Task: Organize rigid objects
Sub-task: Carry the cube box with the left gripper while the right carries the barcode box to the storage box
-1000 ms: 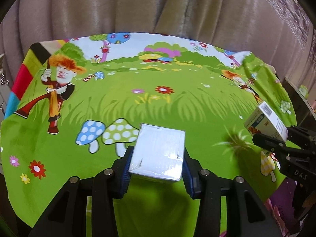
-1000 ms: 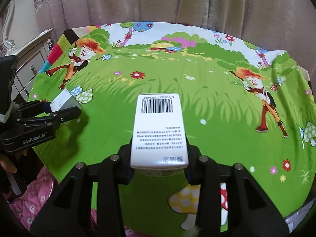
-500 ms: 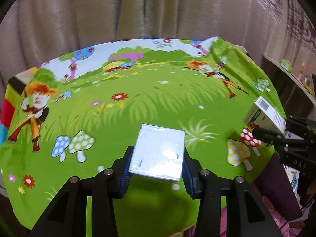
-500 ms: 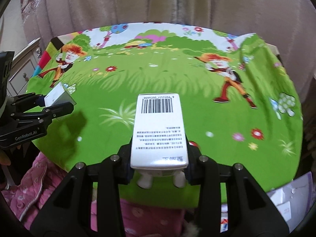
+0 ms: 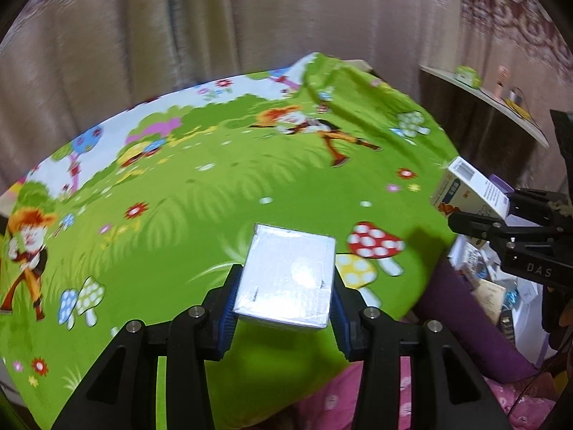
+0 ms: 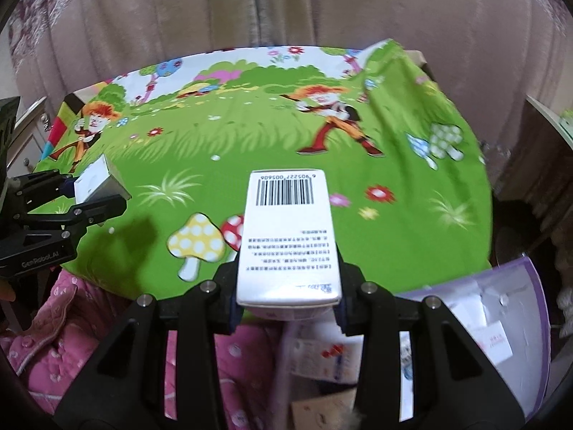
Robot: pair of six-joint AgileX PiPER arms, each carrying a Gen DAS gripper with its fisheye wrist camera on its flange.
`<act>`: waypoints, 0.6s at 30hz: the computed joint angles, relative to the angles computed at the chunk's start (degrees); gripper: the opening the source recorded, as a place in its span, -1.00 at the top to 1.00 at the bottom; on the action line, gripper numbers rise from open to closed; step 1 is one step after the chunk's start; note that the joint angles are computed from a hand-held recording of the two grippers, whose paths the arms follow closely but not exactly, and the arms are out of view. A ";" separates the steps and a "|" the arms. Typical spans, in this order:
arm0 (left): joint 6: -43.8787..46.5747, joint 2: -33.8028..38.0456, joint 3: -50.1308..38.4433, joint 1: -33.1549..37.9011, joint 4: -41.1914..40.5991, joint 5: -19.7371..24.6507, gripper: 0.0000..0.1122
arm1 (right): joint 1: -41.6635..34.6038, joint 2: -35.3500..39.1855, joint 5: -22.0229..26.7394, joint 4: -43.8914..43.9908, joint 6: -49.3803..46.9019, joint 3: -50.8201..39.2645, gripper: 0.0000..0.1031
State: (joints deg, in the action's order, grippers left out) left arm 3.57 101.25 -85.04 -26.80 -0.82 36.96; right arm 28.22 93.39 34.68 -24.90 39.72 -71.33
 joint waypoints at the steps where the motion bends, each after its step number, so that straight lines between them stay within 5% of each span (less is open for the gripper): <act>1: 0.22 0.42 -0.95 -0.87 -0.14 0.73 0.20 | -0.38 -1.27 0.29 -0.74 0.80 1.49 0.16; 18: 7.06 18.66 -32.22 -21.32 -4.99 16.79 0.20 | -16.97 -25.57 7.45 -2.77 3.59 24.05 0.16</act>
